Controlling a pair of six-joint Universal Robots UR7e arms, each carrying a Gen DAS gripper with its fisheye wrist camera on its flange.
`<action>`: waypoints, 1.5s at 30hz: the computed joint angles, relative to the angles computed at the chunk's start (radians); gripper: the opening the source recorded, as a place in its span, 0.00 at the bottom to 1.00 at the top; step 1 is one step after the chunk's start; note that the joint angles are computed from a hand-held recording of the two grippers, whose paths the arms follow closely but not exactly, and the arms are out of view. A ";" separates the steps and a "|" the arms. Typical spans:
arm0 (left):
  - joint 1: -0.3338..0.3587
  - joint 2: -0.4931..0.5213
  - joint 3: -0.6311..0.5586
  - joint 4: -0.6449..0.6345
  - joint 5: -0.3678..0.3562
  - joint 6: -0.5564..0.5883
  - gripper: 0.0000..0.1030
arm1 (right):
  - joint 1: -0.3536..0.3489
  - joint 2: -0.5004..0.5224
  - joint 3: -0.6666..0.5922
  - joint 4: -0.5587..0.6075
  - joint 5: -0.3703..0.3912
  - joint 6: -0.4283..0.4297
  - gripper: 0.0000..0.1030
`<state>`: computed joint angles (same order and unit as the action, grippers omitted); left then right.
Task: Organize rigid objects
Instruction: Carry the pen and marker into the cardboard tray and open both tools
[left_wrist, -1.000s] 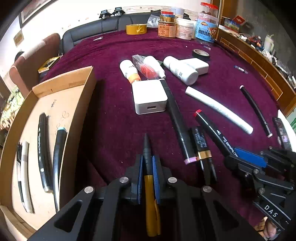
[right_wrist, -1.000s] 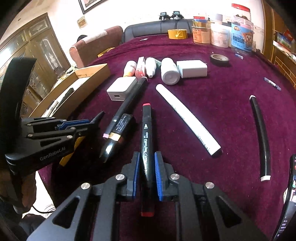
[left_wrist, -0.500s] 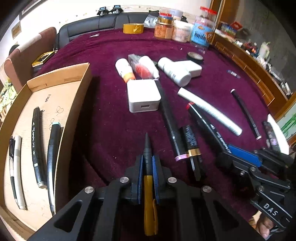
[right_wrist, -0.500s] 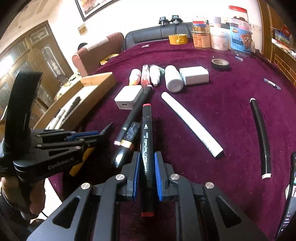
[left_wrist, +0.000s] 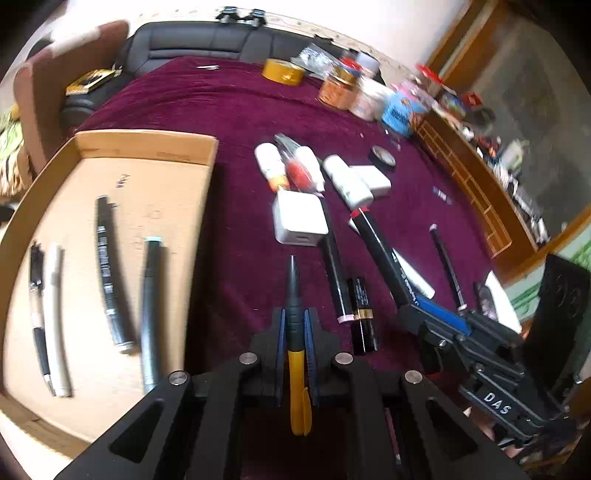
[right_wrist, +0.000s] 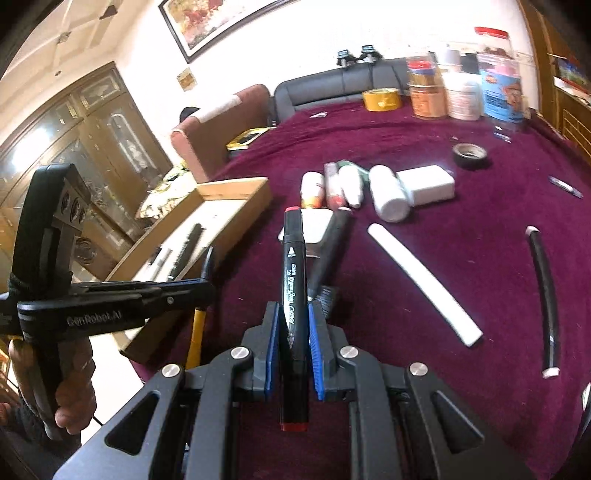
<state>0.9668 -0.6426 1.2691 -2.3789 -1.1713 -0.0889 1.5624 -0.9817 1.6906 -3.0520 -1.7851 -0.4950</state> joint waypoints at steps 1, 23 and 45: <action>0.003 -0.009 0.003 -0.002 0.002 -0.004 0.09 | 0.004 0.004 -0.006 0.008 0.007 0.000 0.15; 0.138 -0.136 -0.058 0.115 -0.252 -0.151 0.09 | 0.102 0.244 -0.328 0.281 0.084 -0.005 0.15; 0.110 0.011 -0.146 0.099 0.215 -0.052 0.09 | 0.154 0.451 -0.573 0.335 -0.197 0.002 0.14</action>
